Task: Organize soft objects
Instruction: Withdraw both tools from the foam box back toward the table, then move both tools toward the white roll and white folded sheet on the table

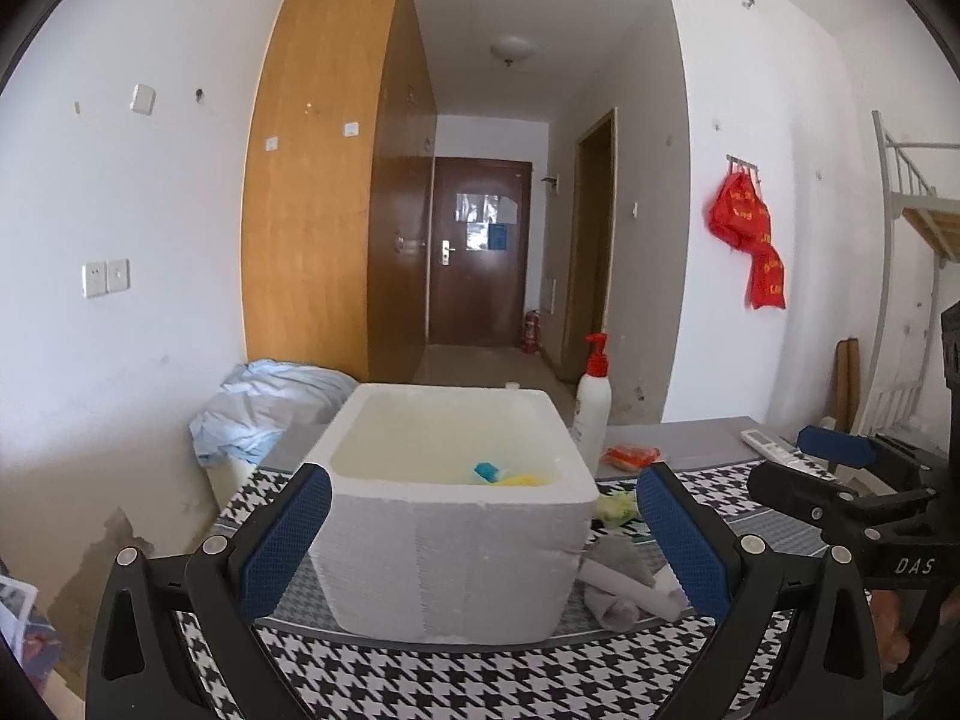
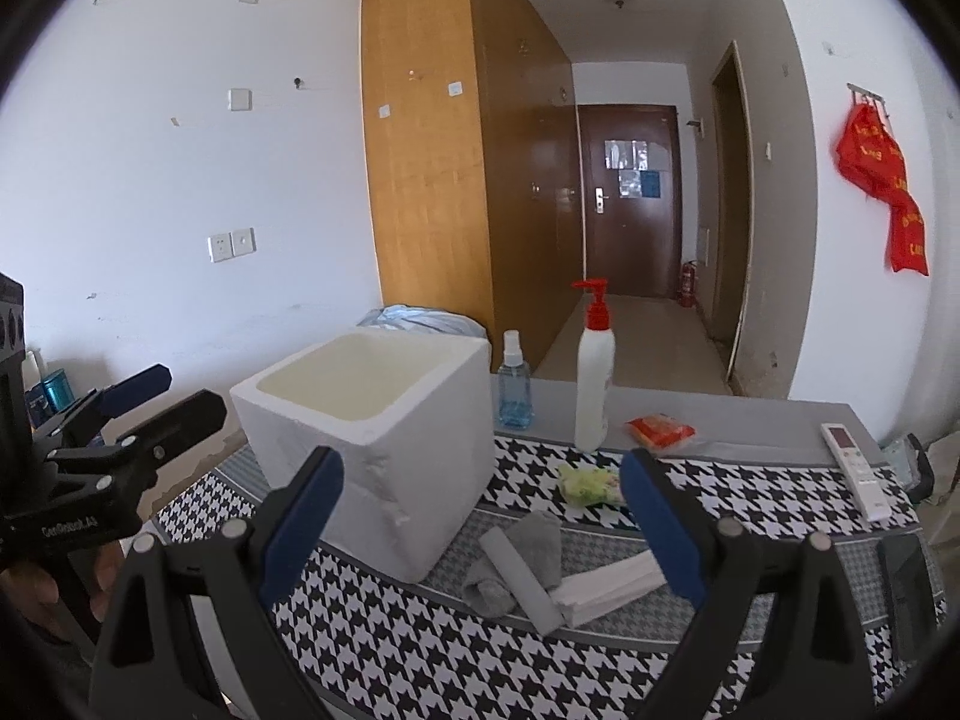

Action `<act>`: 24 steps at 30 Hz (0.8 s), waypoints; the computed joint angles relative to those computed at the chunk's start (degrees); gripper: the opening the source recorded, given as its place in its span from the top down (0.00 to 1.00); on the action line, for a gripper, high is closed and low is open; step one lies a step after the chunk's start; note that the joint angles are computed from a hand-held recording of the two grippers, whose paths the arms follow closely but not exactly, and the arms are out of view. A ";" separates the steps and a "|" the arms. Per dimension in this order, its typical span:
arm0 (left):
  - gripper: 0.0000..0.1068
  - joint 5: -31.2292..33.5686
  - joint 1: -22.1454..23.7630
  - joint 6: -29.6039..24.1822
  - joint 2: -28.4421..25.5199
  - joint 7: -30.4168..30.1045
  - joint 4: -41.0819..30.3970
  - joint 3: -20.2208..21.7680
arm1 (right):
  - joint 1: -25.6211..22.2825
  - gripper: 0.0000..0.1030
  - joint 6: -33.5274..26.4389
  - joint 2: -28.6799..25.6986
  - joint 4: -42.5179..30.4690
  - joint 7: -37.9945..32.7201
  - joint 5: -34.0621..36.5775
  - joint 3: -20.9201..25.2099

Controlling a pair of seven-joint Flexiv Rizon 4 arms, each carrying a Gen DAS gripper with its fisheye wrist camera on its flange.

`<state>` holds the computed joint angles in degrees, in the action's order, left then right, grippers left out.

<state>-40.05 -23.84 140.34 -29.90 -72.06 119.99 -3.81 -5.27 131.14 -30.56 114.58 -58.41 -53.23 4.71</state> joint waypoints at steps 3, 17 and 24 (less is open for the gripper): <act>0.05 1.47 0.38 -0.54 -0.12 -0.68 -0.03 -0.31 | 0.37 0.07 0.25 0.50 0.96 -1.40 2.01 -0.33; 0.05 7.80 0.59 -4.16 -1.60 -2.51 -2.65 -0.55 | -0.82 0.07 -1.03 0.52 2.30 -3.33 6.11 -0.16; 0.05 10.96 0.80 -6.42 -2.90 -2.77 -5.24 -0.78 | 0.98 0.07 -2.57 1.17 3.27 -7.75 13.17 -1.36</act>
